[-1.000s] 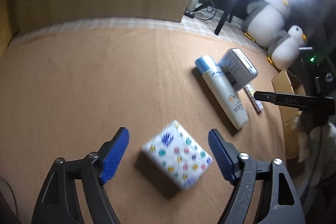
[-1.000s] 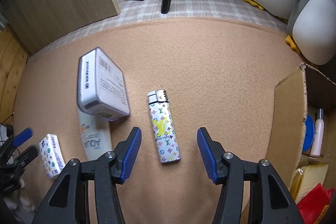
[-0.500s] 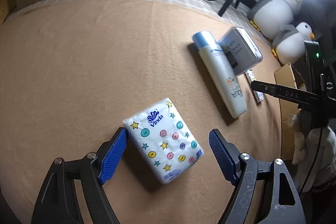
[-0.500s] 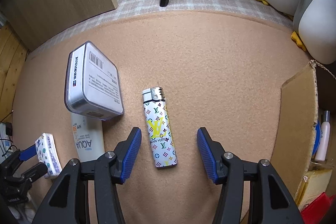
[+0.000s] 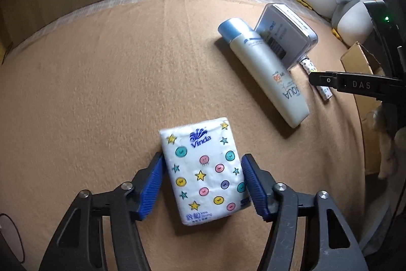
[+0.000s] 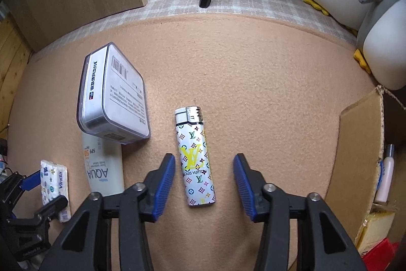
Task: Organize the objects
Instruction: 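Regrasp the tissue pack with the left tool while the right tool closes on the patterned lighter, then carry the tissue pack with the left tool and the lighter with the right tool over the box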
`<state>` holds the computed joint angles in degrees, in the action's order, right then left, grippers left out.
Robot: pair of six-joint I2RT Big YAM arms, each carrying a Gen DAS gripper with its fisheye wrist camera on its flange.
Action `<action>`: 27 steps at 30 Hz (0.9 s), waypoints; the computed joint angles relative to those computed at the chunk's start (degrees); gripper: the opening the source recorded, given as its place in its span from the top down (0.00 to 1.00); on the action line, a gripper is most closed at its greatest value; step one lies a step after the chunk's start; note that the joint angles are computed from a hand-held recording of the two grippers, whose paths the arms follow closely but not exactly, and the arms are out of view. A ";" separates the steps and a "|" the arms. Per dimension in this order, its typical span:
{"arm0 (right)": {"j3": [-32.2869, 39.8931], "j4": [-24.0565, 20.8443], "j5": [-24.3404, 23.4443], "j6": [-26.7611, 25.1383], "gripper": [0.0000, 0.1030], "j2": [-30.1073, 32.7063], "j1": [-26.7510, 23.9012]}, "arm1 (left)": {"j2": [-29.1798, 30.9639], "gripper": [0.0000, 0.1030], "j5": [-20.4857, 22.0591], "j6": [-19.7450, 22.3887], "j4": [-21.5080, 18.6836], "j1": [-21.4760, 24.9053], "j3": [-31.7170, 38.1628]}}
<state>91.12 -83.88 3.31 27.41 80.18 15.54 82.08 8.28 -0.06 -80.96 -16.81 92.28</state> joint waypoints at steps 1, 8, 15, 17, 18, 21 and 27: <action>-0.02 0.08 0.07 -0.02 0.65 -0.05 0.02 | -0.09 0.41 -0.19 0.09 0.06 0.11 -0.14; -0.57 0.90 -0.53 0.67 0.79 -0.61 0.12 | -0.66 0.44 0.40 -0.42 0.69 0.26 -0.61; -2.38 2.69 -2.14 3.56 0.79 -3.19 0.63 | -1.57 0.45 2.20 -1.50 0.82 1.26 -0.94; -2.83 3.06 -2.46 4.14 0.79 -4.11 0.95 | -1.83 0.45 2.47 -1.68 1.02 1.26 -0.84; -2.99 3.10 -2.58 4.24 0.80 -4.50 1.14 | -1.88 0.45 2.64 -1.75 1.06 1.28 -0.75; -3.29 3.24 -2.97 4.14 0.80 -5.13 1.63 | -2.41 0.46 2.77 -2.29 0.98 0.96 -0.79; -4.60 3.78 -3.07 4.97 0.80 -7.26 2.34 | -2.43 0.46 3.28 -3.18 1.05 0.41 -0.19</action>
<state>86.52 -80.10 0.24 32.37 72.92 17.88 79.64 11.56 -3.25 -79.91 -16.40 92.09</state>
